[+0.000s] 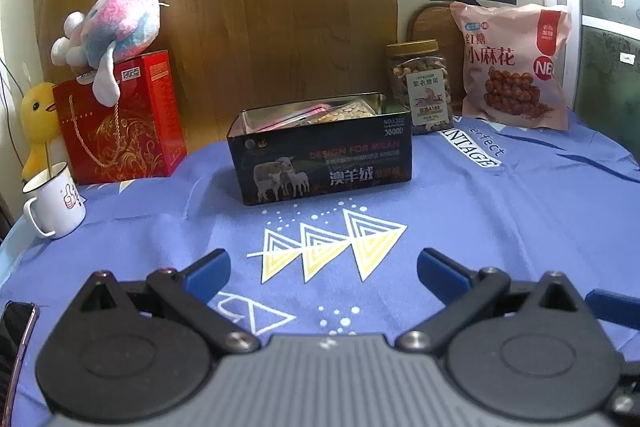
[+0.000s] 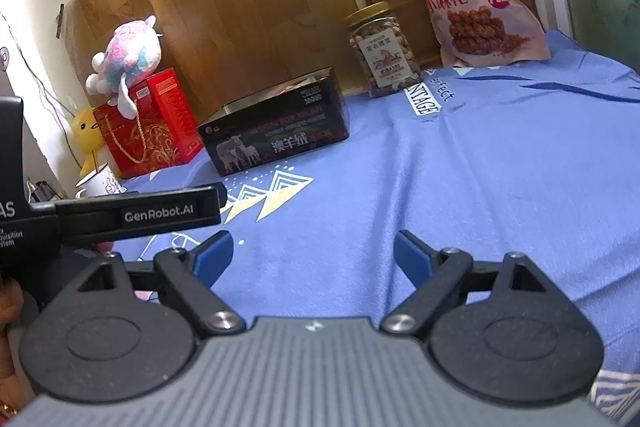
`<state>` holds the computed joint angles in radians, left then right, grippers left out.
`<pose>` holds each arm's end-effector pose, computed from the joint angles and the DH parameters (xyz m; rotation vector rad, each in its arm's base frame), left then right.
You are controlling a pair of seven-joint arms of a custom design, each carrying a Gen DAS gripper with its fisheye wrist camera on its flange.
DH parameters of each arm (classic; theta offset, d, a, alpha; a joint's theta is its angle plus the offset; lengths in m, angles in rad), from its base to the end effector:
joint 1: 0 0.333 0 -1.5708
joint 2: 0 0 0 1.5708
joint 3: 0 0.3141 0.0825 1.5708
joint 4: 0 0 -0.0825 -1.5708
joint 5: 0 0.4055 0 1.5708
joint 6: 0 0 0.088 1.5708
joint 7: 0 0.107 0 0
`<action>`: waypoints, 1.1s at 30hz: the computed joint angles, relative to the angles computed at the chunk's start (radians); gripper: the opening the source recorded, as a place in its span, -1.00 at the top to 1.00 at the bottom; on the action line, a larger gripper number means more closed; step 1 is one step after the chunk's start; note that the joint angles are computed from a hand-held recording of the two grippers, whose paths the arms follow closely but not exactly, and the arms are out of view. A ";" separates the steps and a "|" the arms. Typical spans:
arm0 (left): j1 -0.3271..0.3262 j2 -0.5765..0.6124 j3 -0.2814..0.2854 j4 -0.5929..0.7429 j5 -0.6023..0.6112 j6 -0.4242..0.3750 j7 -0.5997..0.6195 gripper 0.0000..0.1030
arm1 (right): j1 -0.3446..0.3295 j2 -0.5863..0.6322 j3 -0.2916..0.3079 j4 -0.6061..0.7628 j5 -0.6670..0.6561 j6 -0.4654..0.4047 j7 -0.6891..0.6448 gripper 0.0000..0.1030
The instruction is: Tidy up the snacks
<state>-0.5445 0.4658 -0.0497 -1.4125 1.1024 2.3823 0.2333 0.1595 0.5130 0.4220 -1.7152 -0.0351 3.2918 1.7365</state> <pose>0.6359 -0.4101 0.4866 -1.6538 1.4849 -0.7351 0.6380 0.3558 0.4352 -1.6353 1.2314 -0.3591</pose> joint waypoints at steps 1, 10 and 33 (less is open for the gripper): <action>0.000 -0.001 0.000 -0.001 -0.001 -0.002 0.000 -1.00 | -0.006 0.002 0.007 0.002 -0.005 -0.004 -0.004 -0.70; 0.005 -0.009 -0.008 -0.008 -0.009 -0.035 0.013 -1.00 | -0.048 0.024 0.071 0.018 -0.013 -0.026 -0.038 -0.63; -0.012 0.030 0.012 0.059 -0.061 -0.078 0.055 -1.00 | -0.108 0.022 0.144 0.011 0.042 -0.058 -0.162 -0.54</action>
